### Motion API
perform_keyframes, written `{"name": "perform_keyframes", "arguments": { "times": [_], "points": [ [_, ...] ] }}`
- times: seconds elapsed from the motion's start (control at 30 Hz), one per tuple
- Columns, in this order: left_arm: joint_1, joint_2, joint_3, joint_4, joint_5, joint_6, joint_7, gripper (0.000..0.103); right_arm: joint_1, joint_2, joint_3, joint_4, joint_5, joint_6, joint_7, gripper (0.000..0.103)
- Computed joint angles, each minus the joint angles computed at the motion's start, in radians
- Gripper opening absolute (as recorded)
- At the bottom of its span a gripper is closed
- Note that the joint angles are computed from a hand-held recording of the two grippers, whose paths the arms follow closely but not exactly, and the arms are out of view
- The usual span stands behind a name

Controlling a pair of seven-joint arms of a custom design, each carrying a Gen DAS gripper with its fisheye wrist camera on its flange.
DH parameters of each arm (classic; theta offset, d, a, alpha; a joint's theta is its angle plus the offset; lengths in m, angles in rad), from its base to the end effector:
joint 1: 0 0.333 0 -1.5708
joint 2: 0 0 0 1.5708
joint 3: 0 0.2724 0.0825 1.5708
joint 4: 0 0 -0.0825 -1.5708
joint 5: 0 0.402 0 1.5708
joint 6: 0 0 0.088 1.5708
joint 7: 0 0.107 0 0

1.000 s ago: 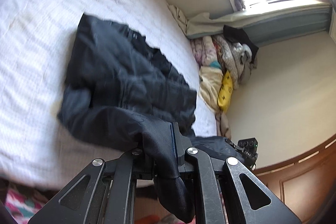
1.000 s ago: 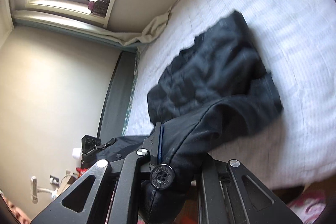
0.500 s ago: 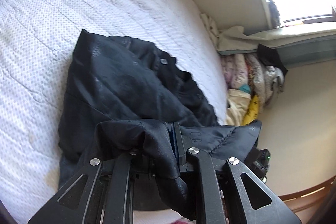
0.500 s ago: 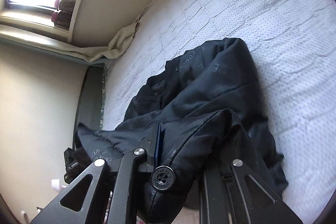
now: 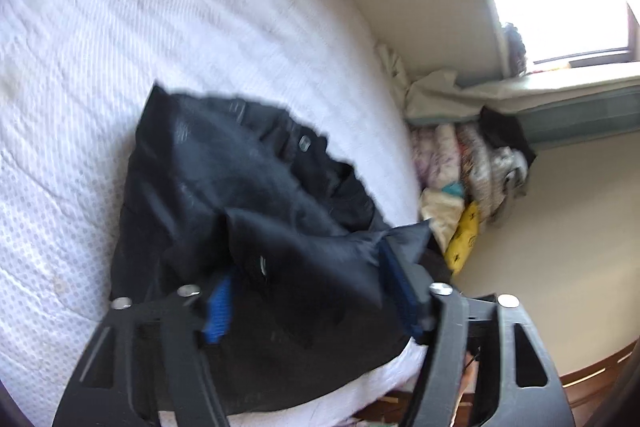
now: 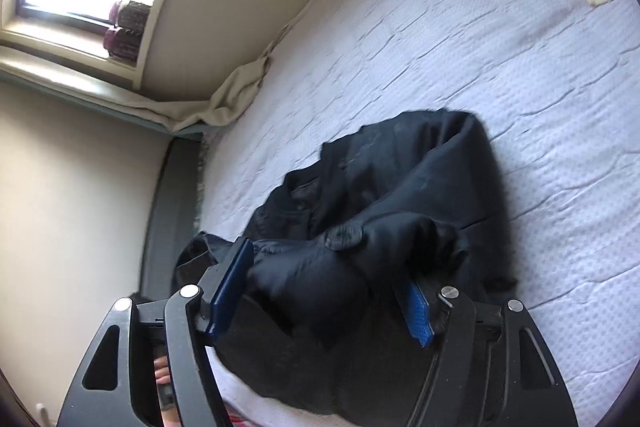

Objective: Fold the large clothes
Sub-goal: 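Lay the folded hem onto the jacket and open both tools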

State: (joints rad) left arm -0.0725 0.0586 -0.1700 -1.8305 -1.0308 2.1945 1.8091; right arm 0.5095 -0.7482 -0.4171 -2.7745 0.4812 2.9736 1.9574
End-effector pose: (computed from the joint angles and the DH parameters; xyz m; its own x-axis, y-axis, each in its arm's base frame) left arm 0.6021 -0.1784 0.4942 -0.0919 -0.6057 0.7904 -0.9654 -0.1401 -0.2197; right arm 0.4191 0.0134 0.4556 -0.3237 -0.5216 -0.7894 -0.5991 0.7587 -0.2557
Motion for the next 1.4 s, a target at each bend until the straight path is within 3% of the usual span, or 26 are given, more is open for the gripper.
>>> {"name": "perform_keyframes", "arguments": {
  "times": [0.07, 0.17, 0.3, 0.33, 0.37, 0.5, 0.6, 0.63, 0.67, 0.7, 0.77, 0.87, 1.03, 1.13, 1.23, 1.4],
  "points": [
    [-0.003, -0.042, 0.001, -0.038, 0.003, 0.07, 0.027, 0.082, -0.043, 0.001, 0.038, -0.005, -0.021, -0.005, 0.019, 0.067],
    [-0.024, -0.082, -0.001, -0.079, 0.122, 0.178, 0.016, 0.085, -0.123, -0.007, 0.112, -0.017, -0.07, -0.017, 0.065, 0.067],
    [-0.039, -0.071, 0.003, -0.091, 0.253, 0.168, -0.045, 0.085, -0.333, -0.022, 0.301, -0.011, -0.242, -0.124, 0.191, 0.07],
    [-0.041, -0.06, 0.003, -0.088, 0.28, 0.151, -0.056, 0.085, -0.353, -0.023, 0.32, -0.008, -0.273, -0.141, 0.207, 0.071],
    [-0.043, -0.056, 0.003, -0.088, 0.296, 0.141, -0.067, 0.084, -0.358, -0.022, 0.321, -0.005, -0.299, -0.158, 0.212, 0.073],
    [-0.045, -0.044, 0.001, -0.091, 0.32, 0.111, -0.078, 0.081, -0.284, -0.002, 0.238, -0.002, -0.292, -0.184, 0.172, 0.073],
    [-0.041, -0.038, 0.002, -0.097, 0.283, 0.095, -0.074, 0.061, -0.295, 0.027, 0.257, 0.009, -0.312, -0.202, 0.172, 0.07],
    [-0.041, -0.038, 0.001, -0.098, 0.296, 0.092, -0.071, 0.043, -0.299, 0.037, 0.265, 0.014, -0.322, -0.209, 0.171, 0.066],
    [-0.043, -0.038, 0.0, -0.096, 0.31, 0.087, -0.066, 0.028, -0.292, 0.048, 0.264, 0.021, -0.324, -0.21, 0.162, 0.052],
    [-0.045, -0.038, -0.003, -0.095, 0.317, 0.083, -0.06, 0.025, -0.285, 0.058, 0.262, 0.032, -0.329, -0.226, 0.149, 0.035],
    [-0.052, -0.05, -0.008, -0.102, 0.331, 0.088, -0.048, 0.018, -0.298, 0.063, 0.287, 0.044, -0.351, -0.258, 0.149, 0.015],
    [-0.059, -0.091, -0.008, -0.126, 0.375, 0.078, -0.062, 0.015, -0.305, 0.04, 0.31, 0.057, -0.37, -0.332, 0.151, 0.008],
    [-0.059, -0.177, 0.008, -0.213, 0.426, 0.06, -0.1, 0.015, -0.307, -0.041, 0.333, 0.031, -0.371, -0.435, 0.199, 0.007],
    [-0.054, -0.164, 0.025, -0.221, 0.421, 0.036, -0.121, 0.015, -0.318, -0.063, 0.34, 0.001, -0.372, -0.47, 0.24, 0.007],
    [-0.036, -0.099, 0.043, -0.205, 0.331, -0.011, -0.129, 0.019, -0.305, -0.041, 0.301, -0.034, -0.333, -0.43, 0.248, 0.007],
    [-0.022, -0.061, 0.027, -0.206, 0.32, 0.007, -0.11, 0.027, -0.286, 0.031, 0.269, -0.055, -0.284, -0.354, 0.223, 0.008]
  ]
}}
